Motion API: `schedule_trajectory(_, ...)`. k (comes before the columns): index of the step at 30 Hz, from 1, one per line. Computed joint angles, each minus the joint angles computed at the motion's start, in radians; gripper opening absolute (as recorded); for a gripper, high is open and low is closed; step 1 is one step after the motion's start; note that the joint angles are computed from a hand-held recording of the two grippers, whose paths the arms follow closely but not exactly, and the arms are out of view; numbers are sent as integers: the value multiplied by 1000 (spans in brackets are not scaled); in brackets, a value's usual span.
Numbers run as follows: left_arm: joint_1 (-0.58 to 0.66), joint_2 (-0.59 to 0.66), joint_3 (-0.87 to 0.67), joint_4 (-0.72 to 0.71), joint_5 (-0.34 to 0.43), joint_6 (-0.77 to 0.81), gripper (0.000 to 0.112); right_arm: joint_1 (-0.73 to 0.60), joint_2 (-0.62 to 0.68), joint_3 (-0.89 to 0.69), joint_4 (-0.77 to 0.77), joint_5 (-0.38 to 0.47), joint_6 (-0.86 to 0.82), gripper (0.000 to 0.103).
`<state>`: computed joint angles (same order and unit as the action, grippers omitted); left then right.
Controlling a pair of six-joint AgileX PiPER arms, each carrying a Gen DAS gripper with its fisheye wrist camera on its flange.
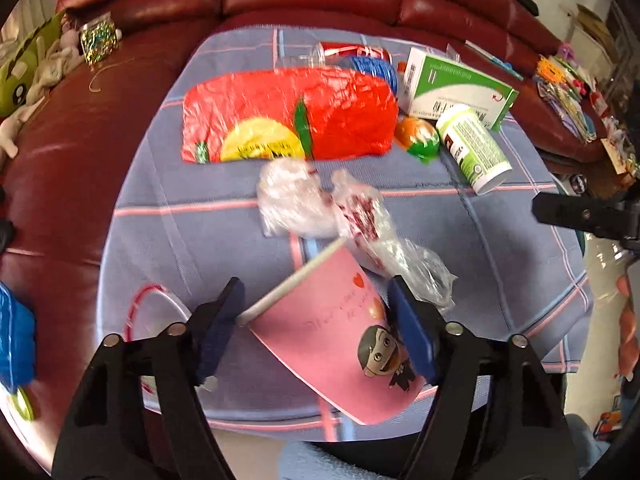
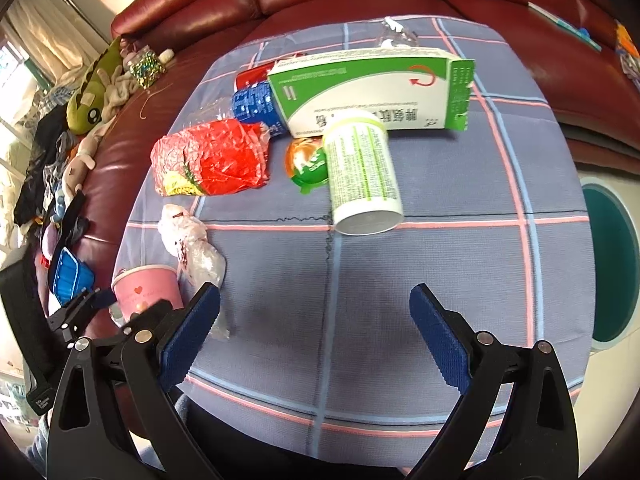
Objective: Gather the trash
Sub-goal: 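Grasp the pink paper cup with the left tool, then grasp the clear plastic wrapper with the right tool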
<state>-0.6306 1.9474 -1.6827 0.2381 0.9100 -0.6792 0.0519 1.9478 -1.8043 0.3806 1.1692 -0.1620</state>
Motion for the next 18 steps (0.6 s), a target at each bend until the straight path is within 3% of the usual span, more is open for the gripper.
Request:
schedule_trajectory(11, 125, -75, 54, -32, -108, 123, 65, 141, 63, -75, -58, 3, 58, 96)
schedule_trajectory(18, 196, -115, 96, -95, -169, 221, 65, 241, 101, -103, -114, -41, 46, 95)
